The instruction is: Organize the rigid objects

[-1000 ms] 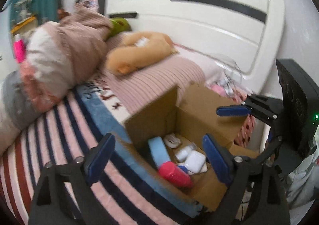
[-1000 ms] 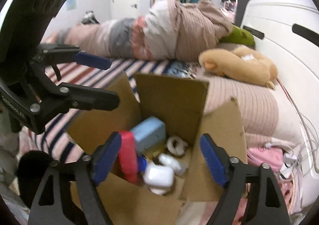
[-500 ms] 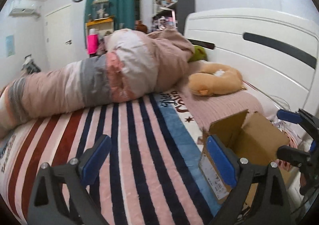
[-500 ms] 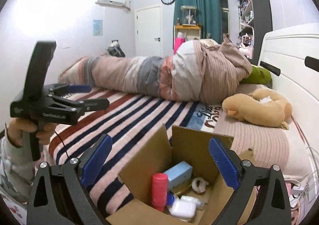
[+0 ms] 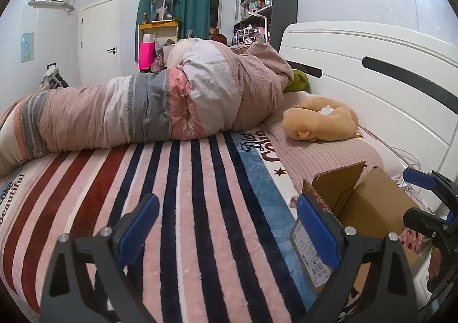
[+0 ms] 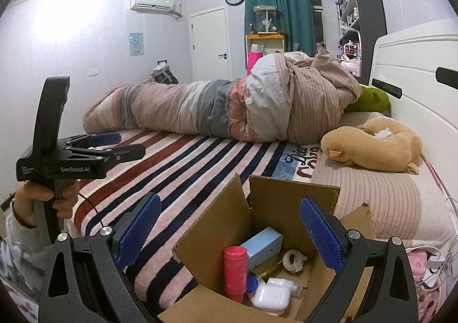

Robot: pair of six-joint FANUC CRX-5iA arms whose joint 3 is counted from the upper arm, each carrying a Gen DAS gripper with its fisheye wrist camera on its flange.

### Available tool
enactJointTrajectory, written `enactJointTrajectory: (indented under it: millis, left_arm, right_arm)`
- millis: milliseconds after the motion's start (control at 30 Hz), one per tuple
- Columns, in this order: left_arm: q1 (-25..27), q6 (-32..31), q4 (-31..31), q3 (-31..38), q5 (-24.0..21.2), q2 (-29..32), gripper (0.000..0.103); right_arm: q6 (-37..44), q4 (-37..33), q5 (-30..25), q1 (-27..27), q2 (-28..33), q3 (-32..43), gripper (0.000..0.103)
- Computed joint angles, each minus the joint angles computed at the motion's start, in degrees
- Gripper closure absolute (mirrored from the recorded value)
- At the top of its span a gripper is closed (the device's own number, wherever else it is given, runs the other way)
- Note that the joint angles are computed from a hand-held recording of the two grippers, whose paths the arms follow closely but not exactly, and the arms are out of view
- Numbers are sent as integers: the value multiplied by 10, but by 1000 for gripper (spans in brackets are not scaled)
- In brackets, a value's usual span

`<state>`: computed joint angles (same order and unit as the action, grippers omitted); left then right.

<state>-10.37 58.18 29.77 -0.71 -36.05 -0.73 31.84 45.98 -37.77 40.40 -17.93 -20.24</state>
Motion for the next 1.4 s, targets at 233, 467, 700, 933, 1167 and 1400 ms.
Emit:
enactJointTrajectory:
  millis: [233,467,700,933,1167,1400]
  left_arm:
    - [1,3,0,-1,3,-3,7]
    - [2,1,0,-1,2,-2,7]
    - [4,4,-2,-1,3,-3,7]
    - [5,8,-6,0,3,-2,7]
    - [5,10,-9,1,4,-2,7]
    - [5,12,-16,4,2,1,7]
  right_arm:
    - [-2,1,-4,2,0,1,5]
    - [-5,1,-3,7,3,-1,5]
    - [-3,-2,1,6,4,-1,5]
    - [-9,2,-1,8,5,-1,5]
    - [-8,0,1,7,6,-2,5]
    - [-15,7,-2,10,7,-2,5]
